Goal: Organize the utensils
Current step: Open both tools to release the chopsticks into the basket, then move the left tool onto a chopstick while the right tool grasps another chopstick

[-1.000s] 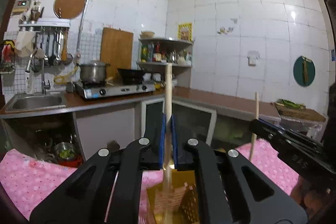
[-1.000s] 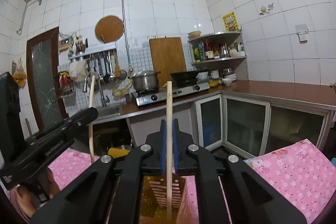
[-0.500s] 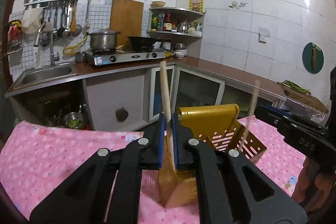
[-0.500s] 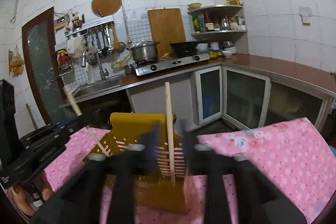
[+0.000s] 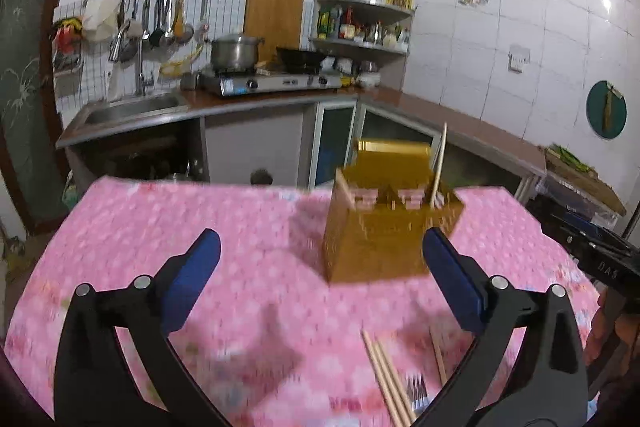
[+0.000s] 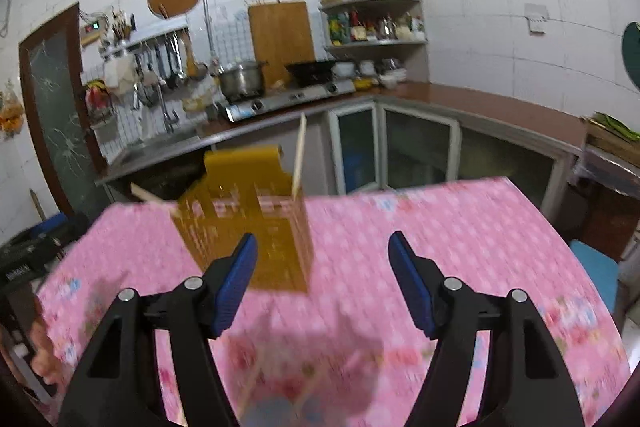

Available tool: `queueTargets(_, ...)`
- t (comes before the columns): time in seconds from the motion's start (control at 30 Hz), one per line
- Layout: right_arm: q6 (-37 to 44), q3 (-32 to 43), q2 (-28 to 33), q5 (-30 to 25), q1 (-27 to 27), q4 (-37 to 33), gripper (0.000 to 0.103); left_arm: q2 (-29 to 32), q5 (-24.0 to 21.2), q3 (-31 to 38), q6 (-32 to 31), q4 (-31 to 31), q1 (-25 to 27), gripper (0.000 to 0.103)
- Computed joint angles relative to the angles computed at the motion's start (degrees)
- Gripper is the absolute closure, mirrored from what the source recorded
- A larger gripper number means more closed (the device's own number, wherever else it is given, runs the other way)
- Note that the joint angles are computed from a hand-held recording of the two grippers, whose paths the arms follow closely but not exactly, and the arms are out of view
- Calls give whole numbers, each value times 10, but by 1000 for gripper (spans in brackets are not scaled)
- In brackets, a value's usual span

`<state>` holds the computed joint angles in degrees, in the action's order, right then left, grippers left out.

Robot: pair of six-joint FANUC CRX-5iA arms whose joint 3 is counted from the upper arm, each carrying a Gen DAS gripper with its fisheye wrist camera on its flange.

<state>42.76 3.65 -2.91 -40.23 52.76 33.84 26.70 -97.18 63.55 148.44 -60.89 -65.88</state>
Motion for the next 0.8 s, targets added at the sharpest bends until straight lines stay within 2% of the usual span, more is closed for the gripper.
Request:
queueTargets(0.13, -39, -66, -34, -17, 18, 39, 35, 8, -35, -8, 19, 5, -19, 5)
queueTargets(0.27, -62, -110, -54, -19, 27, 43, 35, 2, -41, -40, 59, 37, -22, 5)
queueTargets(0.4, -68, -133, -59, -28, 34, 42, 35, 9, -51, -48, 69, 62, -23, 5)
queueTargets(0.67, -54, -123, -44, -57, 41, 11, 36, 11, -51, -68, 100, 152, 15, 5)
queueTargets(0.77, -38, -111, -32, -70, 44, 0, 36, 33, -80, -47, 91, 167, 26, 5)
queueTargets(0.8, -32, -106, -27, -74, 44, -7, 38, 34, -76, -49, 91, 178, 32, 5)
